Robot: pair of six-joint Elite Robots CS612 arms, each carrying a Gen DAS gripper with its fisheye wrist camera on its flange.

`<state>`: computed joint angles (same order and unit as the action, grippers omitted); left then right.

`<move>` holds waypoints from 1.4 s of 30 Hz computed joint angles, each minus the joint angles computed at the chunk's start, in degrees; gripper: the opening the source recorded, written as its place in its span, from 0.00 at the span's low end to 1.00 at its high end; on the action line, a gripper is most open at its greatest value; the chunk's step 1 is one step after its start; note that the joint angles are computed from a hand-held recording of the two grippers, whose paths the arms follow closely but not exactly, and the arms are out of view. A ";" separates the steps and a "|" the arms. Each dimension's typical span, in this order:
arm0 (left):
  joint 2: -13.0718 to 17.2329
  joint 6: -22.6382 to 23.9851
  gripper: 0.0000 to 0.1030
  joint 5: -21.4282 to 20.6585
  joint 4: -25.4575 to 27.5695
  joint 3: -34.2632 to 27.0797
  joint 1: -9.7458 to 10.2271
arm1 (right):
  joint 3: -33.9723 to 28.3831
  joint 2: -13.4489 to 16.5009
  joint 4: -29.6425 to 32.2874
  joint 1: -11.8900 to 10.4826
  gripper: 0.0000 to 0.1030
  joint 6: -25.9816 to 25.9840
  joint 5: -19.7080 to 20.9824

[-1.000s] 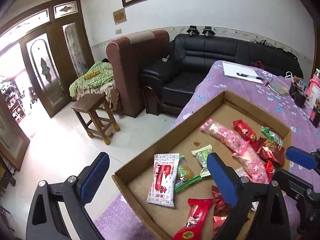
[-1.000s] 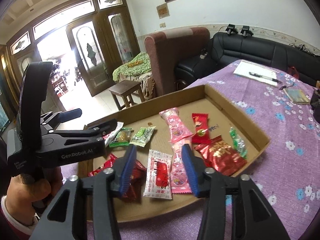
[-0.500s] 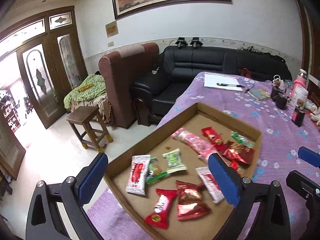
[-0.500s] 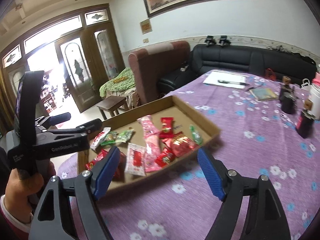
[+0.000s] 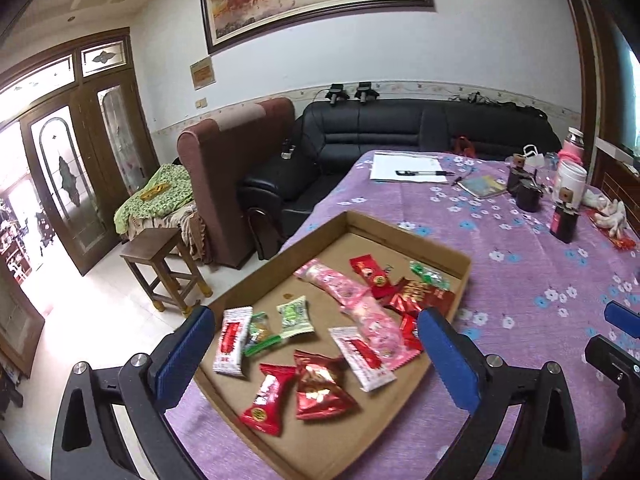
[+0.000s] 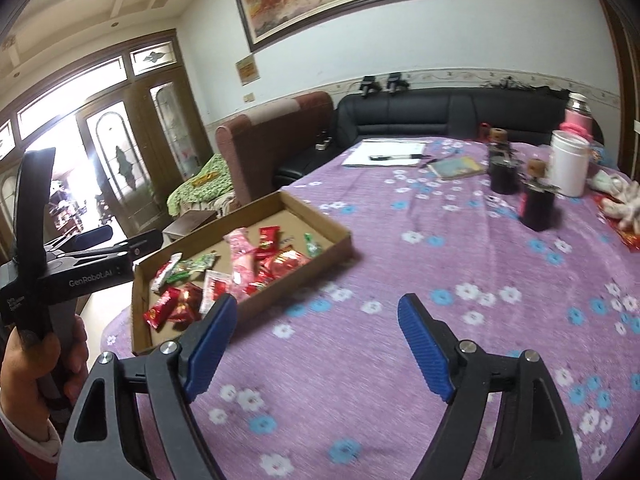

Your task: Organize snacks

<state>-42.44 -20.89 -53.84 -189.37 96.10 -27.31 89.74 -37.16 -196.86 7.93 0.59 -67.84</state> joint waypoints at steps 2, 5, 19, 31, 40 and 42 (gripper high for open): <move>0.00 0.08 0.99 -0.15 -0.08 0.05 -0.28 | 0.80 -0.24 -0.50 -0.39 0.80 0.62 -0.22; 0.07 0.47 0.99 -0.27 0.02 -0.14 -0.78 | 1.94 -0.58 -1.32 -1.00 0.80 1.53 -0.71; 0.08 1.87 0.99 -0.86 0.47 -0.38 -2.55 | 5.34 -1.64 -3.89 -2.83 0.80 3.37 -1.48; -0.39 0.31 0.99 -3.58 2.10 0.60 -2.80 | 7.50 -2.02 -4.60 -3.82 0.86 4.71 -2.89; -0.83 -3.23 0.99 -4.54 5.48 1.59 -2.70 | 8.86 -2.09 -4.59 -4.13 0.86 4.68 -2.80; -0.86 -3.80 0.99 -5.03 5.68 1.85 -2.67 | 9.05 -2.11 -4.55 -4.13 0.86 4.55 -2.90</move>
<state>-43.30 -24.69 -58.86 -183.69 97.95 -29.97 98.78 -39.27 -201.40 3.80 5.14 -70.74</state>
